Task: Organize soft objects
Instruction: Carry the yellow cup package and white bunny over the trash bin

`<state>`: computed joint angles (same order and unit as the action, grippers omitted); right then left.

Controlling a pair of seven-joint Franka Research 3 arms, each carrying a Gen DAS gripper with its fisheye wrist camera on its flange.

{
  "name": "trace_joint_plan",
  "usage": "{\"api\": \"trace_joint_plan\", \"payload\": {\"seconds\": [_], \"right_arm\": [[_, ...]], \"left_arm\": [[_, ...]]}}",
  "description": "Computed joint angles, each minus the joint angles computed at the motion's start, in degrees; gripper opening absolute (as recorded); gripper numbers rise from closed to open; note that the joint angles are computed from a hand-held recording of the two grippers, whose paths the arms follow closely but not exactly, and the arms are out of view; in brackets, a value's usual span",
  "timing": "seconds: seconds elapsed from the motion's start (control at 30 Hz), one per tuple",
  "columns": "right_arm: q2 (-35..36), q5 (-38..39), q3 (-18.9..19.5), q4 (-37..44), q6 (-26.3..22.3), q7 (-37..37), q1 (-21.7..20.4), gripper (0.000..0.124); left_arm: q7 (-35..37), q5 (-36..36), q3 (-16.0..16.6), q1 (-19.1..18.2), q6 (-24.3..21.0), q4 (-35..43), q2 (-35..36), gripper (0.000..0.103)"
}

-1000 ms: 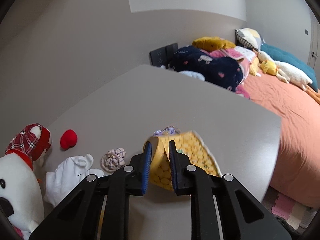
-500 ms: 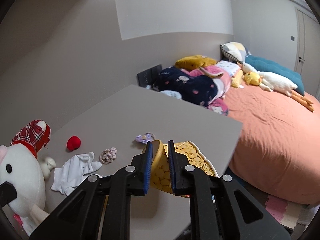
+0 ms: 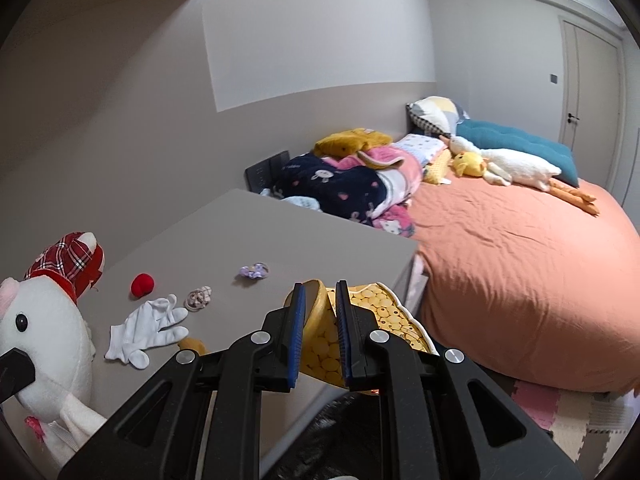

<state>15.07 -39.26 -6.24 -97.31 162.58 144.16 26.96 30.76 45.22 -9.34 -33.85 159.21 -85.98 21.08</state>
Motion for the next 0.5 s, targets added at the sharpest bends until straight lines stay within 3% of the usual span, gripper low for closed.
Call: {"api": "trace_joint_plan", "payload": {"seconds": [0.17, 0.5], "right_arm": [[-5.65, -6.95, -0.74, -6.31, 0.26, 7.43, -0.07, 0.017], [-14.81, -17.27, 4.36, -16.14, -1.95, 17.99, -6.01, 0.017]], "left_arm": [[-0.17, 1.04, -0.19, -1.16, 0.76, 0.49, 0.43, 0.068], [0.77, 0.71, -0.63, -3.17, 2.06, 1.77, 1.86, 0.068]]}}
